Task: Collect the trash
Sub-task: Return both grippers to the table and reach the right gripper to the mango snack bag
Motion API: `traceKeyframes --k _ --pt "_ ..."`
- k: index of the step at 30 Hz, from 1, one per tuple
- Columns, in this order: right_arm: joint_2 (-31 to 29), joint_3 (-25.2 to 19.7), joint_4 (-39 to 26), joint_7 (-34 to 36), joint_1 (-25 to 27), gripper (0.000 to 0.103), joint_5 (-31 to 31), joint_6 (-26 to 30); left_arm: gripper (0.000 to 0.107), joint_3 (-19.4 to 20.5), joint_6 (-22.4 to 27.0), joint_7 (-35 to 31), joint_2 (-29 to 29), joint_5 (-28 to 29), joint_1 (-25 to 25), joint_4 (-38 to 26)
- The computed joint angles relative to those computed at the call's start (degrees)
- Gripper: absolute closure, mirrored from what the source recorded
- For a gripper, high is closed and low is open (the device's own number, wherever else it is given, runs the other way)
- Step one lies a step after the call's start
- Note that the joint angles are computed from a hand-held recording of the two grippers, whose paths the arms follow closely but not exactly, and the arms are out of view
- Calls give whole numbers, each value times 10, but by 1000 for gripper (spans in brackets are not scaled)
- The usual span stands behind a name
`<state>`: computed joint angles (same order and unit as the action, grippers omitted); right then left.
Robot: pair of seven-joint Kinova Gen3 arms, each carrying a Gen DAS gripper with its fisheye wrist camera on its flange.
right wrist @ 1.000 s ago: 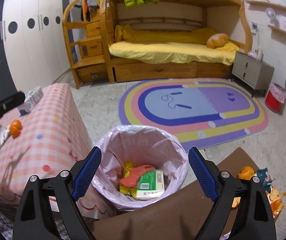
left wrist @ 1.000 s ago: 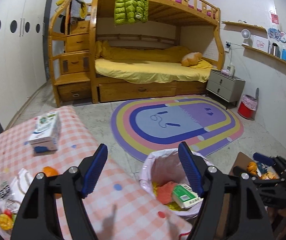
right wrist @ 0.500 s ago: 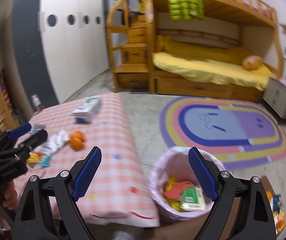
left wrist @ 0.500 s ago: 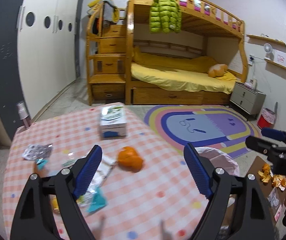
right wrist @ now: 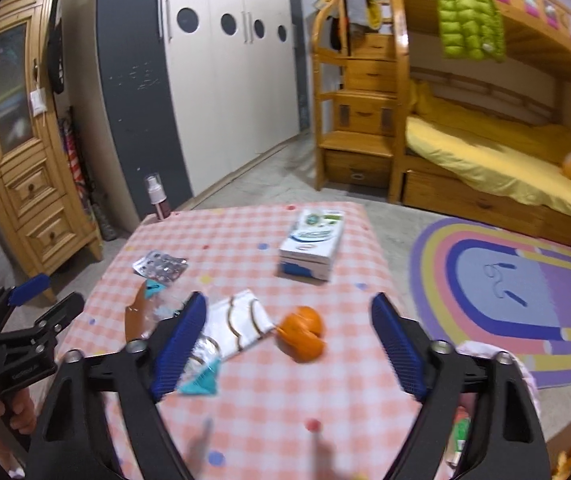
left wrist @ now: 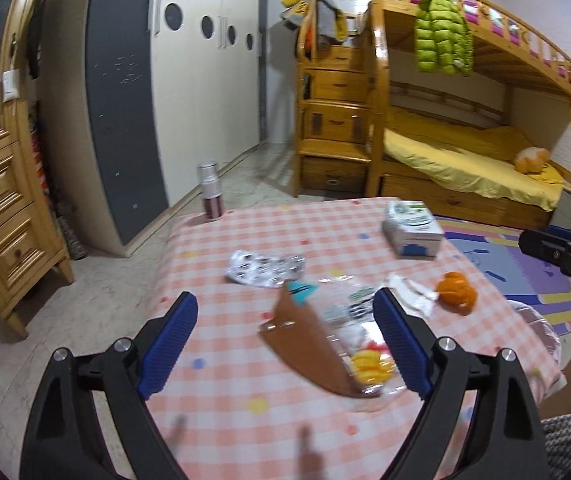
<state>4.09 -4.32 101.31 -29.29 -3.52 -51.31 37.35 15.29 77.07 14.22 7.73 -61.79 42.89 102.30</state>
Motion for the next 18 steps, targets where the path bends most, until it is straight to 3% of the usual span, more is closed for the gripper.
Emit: traceKeyframes --k 4,7,13,16,18 --pt "27 -16 -1 1 -12 47 10 3 21 -5 5 -11 -8 27 -14 9" --pt "37 -26 -3 -8 -24 51 59 16 21 -6 22 -25 3 39 -19 2" --pt "39 -39 -1 -6 -34 48 83 32 19 -13 13 -19 -6 64 -33 7" --pt "44 -42 -4 -26 -45 32 102 41 17 -11 25 -4 -10 66 -34 12" --pt "46 -45 -5 -37 -52 29 115 39 17 -9 26 5 -15 68 -35 16"
